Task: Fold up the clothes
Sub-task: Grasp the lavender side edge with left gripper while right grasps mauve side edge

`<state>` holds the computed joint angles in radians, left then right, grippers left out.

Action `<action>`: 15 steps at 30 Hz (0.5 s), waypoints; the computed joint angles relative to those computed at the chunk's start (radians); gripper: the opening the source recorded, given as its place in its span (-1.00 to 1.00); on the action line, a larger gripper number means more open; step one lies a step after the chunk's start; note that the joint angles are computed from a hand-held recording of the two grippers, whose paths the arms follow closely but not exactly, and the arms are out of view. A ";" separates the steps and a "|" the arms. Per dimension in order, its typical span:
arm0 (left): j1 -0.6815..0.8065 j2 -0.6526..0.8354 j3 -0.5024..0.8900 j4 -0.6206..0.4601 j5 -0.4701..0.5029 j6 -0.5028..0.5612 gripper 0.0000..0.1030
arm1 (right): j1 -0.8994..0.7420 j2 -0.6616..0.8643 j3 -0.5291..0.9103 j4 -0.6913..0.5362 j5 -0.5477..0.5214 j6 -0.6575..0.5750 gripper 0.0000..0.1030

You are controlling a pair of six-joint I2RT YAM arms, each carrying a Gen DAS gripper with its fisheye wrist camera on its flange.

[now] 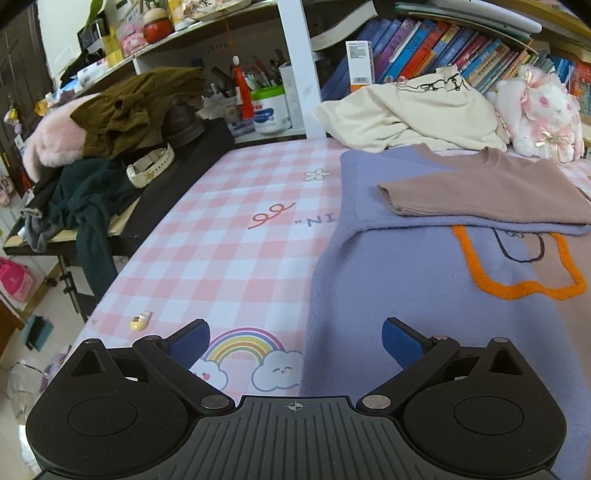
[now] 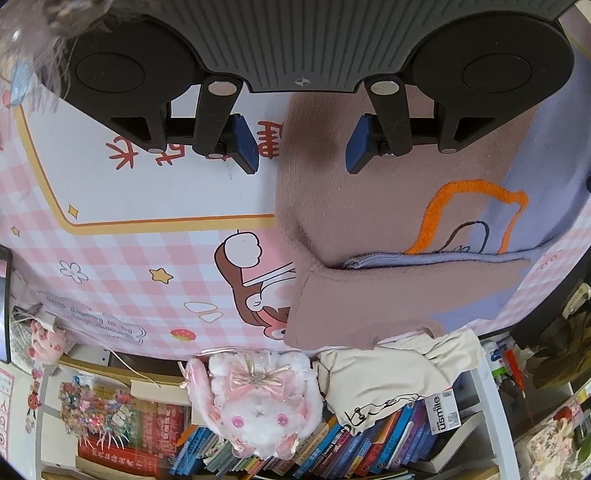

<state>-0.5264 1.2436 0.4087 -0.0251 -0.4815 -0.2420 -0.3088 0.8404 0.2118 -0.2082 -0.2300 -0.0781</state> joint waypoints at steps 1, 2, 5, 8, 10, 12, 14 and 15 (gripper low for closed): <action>0.005 0.004 0.001 0.004 0.007 0.005 0.96 | -0.004 0.007 0.003 -0.002 -0.004 0.000 -0.03; 0.008 0.009 0.001 0.009 0.011 0.006 0.96 | -0.008 0.013 0.006 -0.005 -0.007 0.000 -0.03; 0.015 0.023 0.004 0.017 0.024 0.003 0.96 | -0.020 0.035 0.014 -0.008 -0.021 -0.009 -0.03; 0.007 0.036 0.010 0.015 0.014 -0.004 0.96 | -0.033 0.060 0.024 -0.005 -0.036 -0.026 -0.03; -0.003 0.032 0.014 0.001 0.004 -0.008 0.96 | -0.058 0.092 0.039 -0.005 -0.061 -0.037 -0.03; -0.008 0.016 0.012 -0.015 0.003 -0.007 0.96 | -0.092 0.138 0.061 -0.009 -0.101 -0.045 -0.02; -0.003 -0.011 0.005 -0.034 0.017 0.001 0.96 | -0.114 0.156 0.076 -0.027 -0.129 -0.054 0.01; 0.000 -0.025 0.003 -0.048 0.025 0.002 0.96 | -0.125 0.162 0.083 -0.037 -0.142 -0.058 0.01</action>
